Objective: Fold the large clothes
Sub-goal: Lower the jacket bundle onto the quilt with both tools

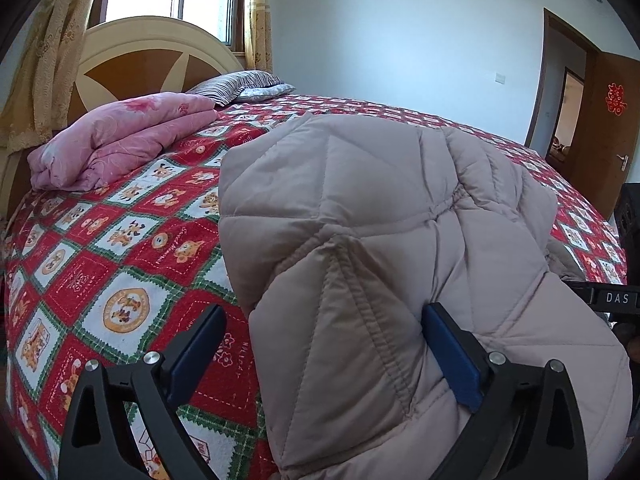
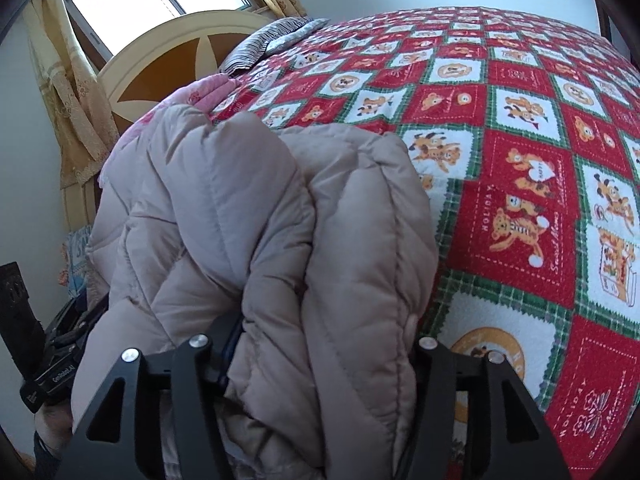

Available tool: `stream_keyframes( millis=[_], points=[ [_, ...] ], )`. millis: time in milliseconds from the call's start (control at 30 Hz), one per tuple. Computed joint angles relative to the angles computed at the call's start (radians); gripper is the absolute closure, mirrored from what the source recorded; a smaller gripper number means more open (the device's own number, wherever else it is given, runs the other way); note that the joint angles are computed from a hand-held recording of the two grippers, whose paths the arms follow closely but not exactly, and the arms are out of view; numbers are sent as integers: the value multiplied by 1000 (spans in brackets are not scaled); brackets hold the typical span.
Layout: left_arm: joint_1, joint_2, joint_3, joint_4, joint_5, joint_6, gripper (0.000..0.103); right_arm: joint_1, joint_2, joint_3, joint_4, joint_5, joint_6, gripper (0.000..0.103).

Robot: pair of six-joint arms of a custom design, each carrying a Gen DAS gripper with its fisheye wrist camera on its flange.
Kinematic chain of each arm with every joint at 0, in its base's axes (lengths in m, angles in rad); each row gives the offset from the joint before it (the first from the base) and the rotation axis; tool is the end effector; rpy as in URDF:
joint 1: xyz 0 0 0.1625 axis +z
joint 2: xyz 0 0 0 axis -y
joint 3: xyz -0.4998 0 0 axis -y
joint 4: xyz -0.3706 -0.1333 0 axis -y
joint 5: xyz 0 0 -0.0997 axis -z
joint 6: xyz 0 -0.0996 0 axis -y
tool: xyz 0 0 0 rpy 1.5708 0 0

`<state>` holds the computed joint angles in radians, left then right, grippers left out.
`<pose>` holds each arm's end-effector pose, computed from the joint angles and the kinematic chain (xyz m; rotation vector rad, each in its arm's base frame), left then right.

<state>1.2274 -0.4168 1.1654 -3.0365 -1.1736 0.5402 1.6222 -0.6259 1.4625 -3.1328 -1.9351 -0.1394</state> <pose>-0.1291 -0.8714 0.1089 0.9136 2.3800 -0.8978 0.1383 -0.7836 0.1767 0.0665 -2.5973 0.9616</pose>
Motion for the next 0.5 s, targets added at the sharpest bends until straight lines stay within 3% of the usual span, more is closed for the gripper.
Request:
stream_keyframes(
  millis=[333, 500],
  points=[
    [-16, -37, 63, -37, 39, -18, 2, -4, -25, 26, -16, 12, 40, 28],
    [-34, -86, 146, -113, 34, 10, 2, 9, -65, 91, -104, 3, 70, 27]
  ],
)
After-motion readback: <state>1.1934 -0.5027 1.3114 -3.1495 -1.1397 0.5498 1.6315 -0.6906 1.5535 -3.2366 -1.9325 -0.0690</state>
